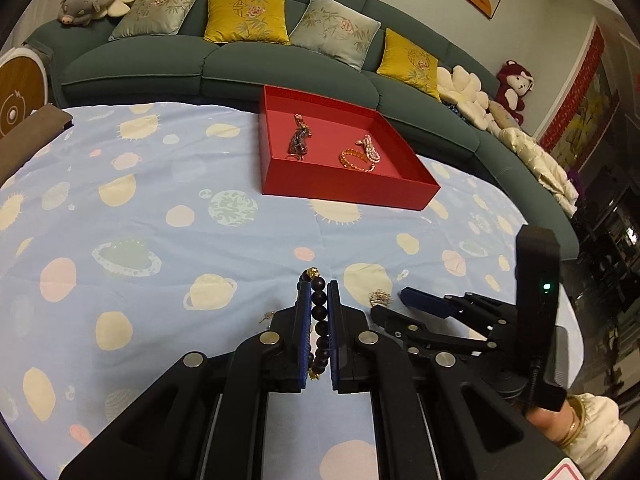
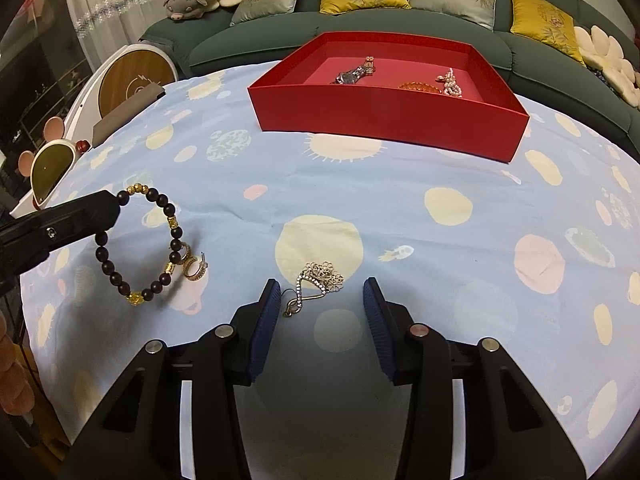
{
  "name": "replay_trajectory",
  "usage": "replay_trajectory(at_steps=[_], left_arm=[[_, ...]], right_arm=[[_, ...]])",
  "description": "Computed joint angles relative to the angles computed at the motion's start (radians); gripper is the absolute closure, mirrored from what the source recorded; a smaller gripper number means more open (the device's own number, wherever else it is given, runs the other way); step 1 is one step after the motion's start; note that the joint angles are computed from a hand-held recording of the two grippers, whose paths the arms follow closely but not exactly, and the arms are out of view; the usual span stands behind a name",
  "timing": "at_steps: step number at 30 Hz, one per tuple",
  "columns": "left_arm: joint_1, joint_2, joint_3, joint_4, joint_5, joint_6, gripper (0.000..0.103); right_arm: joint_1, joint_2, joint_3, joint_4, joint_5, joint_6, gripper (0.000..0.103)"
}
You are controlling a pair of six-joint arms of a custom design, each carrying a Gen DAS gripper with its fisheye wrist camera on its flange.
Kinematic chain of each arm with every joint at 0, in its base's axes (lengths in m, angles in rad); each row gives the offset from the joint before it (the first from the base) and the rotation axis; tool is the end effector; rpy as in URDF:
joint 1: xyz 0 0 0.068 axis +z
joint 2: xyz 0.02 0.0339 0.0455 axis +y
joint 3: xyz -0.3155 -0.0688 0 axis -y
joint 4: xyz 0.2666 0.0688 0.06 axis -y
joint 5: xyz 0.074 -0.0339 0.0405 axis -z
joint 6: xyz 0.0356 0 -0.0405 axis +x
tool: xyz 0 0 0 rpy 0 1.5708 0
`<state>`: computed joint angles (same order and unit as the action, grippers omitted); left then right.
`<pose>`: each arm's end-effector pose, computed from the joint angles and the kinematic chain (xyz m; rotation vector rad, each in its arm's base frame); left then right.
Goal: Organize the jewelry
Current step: 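Grasp the silver heart necklace with the right gripper while the left holds the bracelet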
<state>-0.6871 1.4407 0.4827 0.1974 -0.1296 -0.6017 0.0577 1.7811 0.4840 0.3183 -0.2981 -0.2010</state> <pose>0.2044 -0.1618 0.1674 0.0354 2.3761 -0.4887 0.2749 0.0264 0.0919 -0.4384 2.4777 0.3216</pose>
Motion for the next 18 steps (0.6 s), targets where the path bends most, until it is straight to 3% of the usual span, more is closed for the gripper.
replay_trajectory(at_steps=[5, 9, 16, 17, 18], left_arm=[[0.052, -0.058, -0.021, -0.009, 0.042, -0.004, 0.098], [0.094, -0.082, -0.037, -0.013, 0.069, -0.005, 0.098], [0.121, -0.105, -0.037, -0.039, 0.062, 0.005, 0.098], [0.122, -0.106, -0.037, -0.041, 0.056, 0.01, 0.098], [0.118, -0.107, -0.034, -0.046, 0.047, 0.012, 0.098]], right_arm=[[0.013, 0.016, 0.011, 0.012, 0.009, 0.008, 0.062], [0.03, 0.02, 0.009, 0.029, 0.027, 0.008, 0.075], [0.047, 0.016, 0.007, 0.035, 0.043, 0.005, 0.081], [0.045, 0.017, 0.01, 0.033, 0.038, 0.006, 0.088], [0.043, 0.018, 0.012, 0.029, 0.034, 0.007, 0.088]])
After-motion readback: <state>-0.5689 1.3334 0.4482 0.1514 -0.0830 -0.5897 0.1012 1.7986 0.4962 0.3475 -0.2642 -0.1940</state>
